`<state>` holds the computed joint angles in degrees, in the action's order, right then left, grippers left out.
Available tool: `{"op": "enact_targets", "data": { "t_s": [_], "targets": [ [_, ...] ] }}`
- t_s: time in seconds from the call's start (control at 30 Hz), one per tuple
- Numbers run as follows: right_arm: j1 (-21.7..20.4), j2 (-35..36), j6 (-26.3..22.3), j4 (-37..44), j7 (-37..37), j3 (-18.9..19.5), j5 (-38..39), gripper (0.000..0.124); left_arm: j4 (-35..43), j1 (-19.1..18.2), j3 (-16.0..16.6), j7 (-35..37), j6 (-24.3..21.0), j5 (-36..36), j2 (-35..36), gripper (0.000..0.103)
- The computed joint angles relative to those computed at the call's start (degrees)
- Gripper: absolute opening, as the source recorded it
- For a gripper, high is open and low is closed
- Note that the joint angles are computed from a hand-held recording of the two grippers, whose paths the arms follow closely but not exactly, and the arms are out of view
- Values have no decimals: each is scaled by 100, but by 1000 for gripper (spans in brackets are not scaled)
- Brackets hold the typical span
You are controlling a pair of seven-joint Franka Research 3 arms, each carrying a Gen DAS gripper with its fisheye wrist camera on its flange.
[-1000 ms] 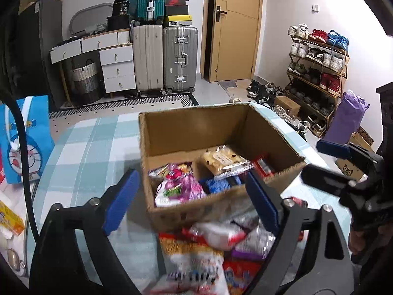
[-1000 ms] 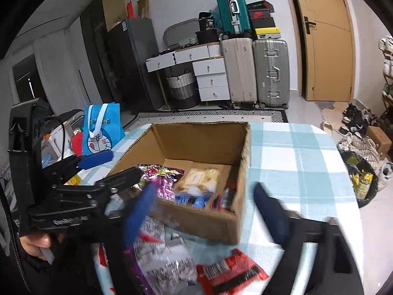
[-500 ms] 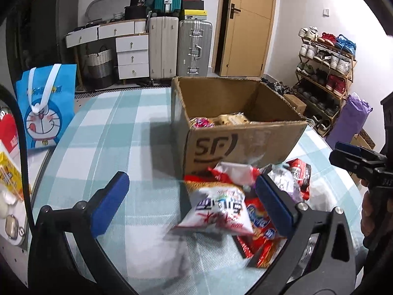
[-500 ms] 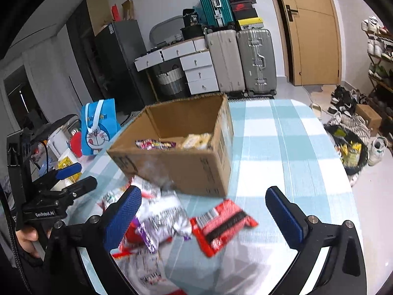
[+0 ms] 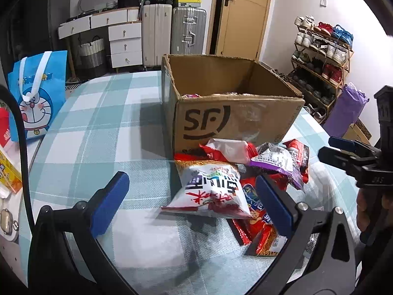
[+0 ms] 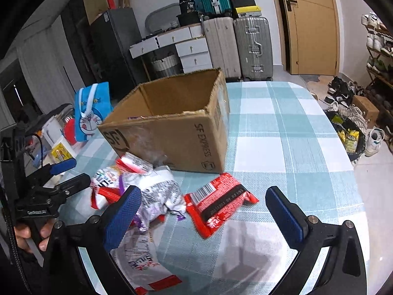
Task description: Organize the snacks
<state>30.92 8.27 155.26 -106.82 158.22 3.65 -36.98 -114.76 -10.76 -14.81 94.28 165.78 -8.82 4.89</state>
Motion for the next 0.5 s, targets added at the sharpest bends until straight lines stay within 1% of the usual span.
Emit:
{"op": "enact_targets", "data": {
  "t_s": [0.07,0.27,0.5],
  "targets": [
    [-4,51,-143,46,-43,2,71,102,7,-29,25,-122,-5,146,24,102],
    [-26,200,-624,158,-129,-31,400,102,34,-29,15,-190,-52,218,45,102],
    [-40,379,-760,290,-132,-98,611,102,62,-13,7,-243,-96,257,80,102]
  ]
}}
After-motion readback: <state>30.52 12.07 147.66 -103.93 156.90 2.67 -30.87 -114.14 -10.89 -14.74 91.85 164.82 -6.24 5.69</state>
